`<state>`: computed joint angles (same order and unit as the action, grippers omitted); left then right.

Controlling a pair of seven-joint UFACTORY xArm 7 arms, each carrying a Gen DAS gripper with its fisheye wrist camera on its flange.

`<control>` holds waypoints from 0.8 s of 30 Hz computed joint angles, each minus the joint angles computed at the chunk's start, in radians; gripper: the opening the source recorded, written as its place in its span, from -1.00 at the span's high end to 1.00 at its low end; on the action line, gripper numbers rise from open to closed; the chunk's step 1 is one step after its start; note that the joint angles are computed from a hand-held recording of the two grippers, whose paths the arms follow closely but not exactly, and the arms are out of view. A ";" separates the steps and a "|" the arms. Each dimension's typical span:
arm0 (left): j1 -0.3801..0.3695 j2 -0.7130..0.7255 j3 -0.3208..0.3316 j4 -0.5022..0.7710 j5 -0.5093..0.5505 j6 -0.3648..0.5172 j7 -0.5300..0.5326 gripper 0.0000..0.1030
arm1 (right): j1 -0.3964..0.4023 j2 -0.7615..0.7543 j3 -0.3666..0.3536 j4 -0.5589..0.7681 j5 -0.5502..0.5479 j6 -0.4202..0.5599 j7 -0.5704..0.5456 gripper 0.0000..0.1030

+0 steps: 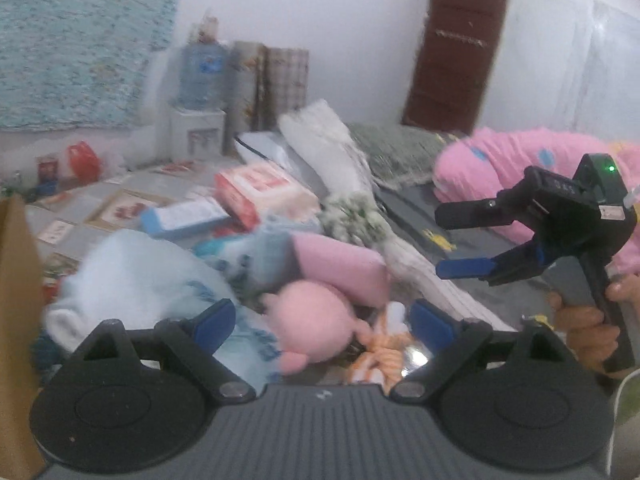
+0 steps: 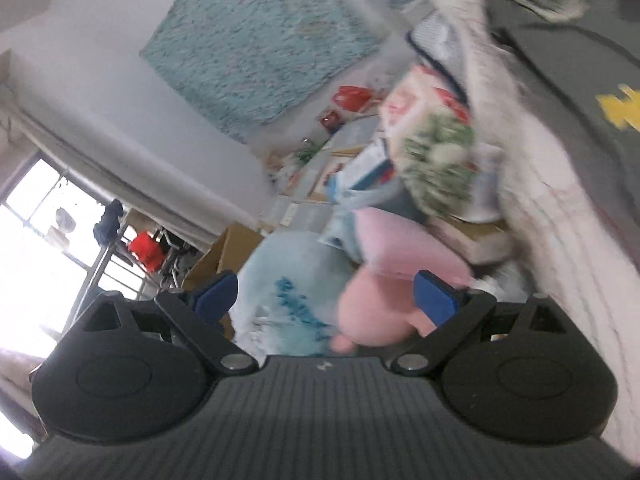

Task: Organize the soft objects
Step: 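Move the right tool back to the pile and grasp the pink pad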

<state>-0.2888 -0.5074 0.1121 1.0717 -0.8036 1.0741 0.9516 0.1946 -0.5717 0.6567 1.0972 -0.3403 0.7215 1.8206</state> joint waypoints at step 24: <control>-0.009 0.427 -0.241 0.337 0.181 -0.065 -0.527 -0.10 | -0.207 -0.288 0.151 -0.466 0.167 -0.512 0.385 -0.31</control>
<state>-0.2977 -0.0806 -0.1293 1.4090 -0.6225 1.0090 0.4249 -0.0129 -0.8600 0.8077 0.6309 -0.1729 0.2091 2.2053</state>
